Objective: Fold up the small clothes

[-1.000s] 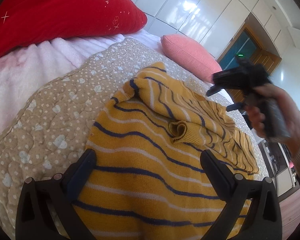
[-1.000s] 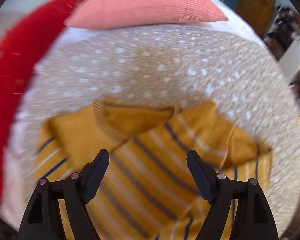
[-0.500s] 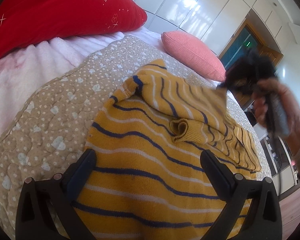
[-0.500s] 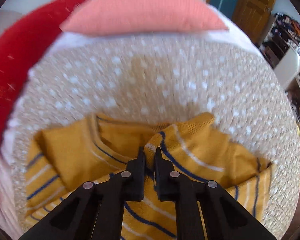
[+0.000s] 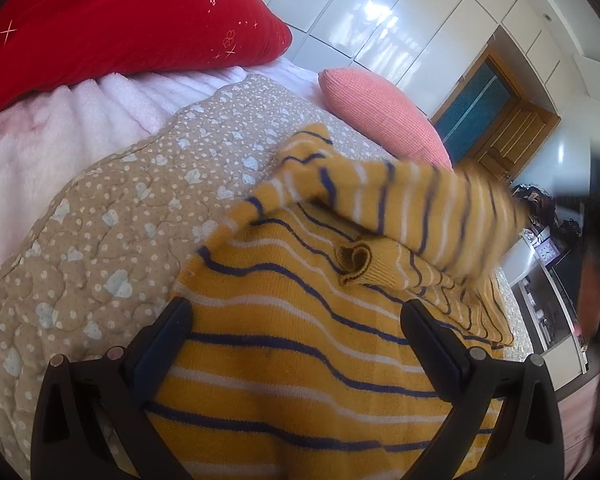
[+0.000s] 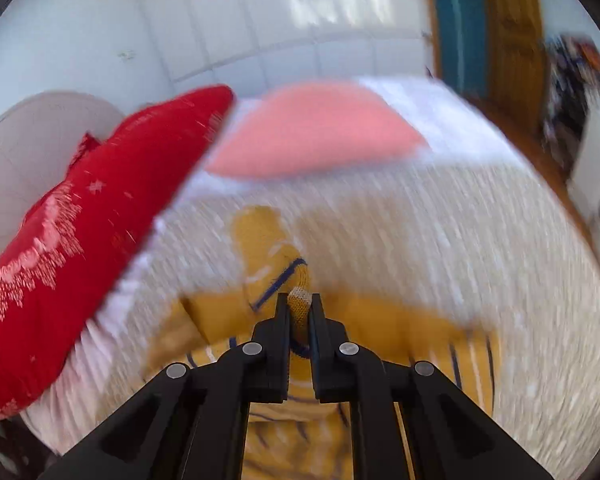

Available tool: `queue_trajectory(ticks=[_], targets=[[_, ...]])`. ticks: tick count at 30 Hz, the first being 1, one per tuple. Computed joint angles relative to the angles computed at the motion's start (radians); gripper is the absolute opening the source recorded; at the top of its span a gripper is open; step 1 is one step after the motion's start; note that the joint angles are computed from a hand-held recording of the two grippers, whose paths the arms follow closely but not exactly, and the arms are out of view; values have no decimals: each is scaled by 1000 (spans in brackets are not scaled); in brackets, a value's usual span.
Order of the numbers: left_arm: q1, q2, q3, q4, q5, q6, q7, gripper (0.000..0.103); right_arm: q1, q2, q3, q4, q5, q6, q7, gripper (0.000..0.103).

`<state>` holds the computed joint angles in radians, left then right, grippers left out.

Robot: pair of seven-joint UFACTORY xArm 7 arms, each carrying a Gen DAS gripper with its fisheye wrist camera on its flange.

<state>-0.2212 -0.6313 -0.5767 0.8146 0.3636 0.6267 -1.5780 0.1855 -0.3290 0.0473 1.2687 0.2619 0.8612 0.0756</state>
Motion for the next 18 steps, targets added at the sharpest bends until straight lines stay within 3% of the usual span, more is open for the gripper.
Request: queue_trajectory(ticks=[4, 8, 12, 15, 17, 18], targets=[[4, -18, -5, -17, 7, -21, -17, 103, -18, -225, -125, -337, 125, 16, -106, 10], [15, -40, -15, -35, 8, -48, -35, 103, -91, -371, -163, -497, 98, 86, -108, 20], [32, -61, -30, -48, 10, -70, -52, 103, -118, -450, -212, -523, 110, 89, -148, 20], [46, -76, -41, -59, 11, -91, -63, 103, -83, -433, -220, -470, 134, 54, -200, 23], [55, -99, -48, -78, 12, -116, -76, 103, -58, -404, -207, -435, 145, 25, -232, 44], [61, -112, -53, -90, 12, -134, -85, 103, -48, -390, -191, -429, 143, -6, -249, 49]])
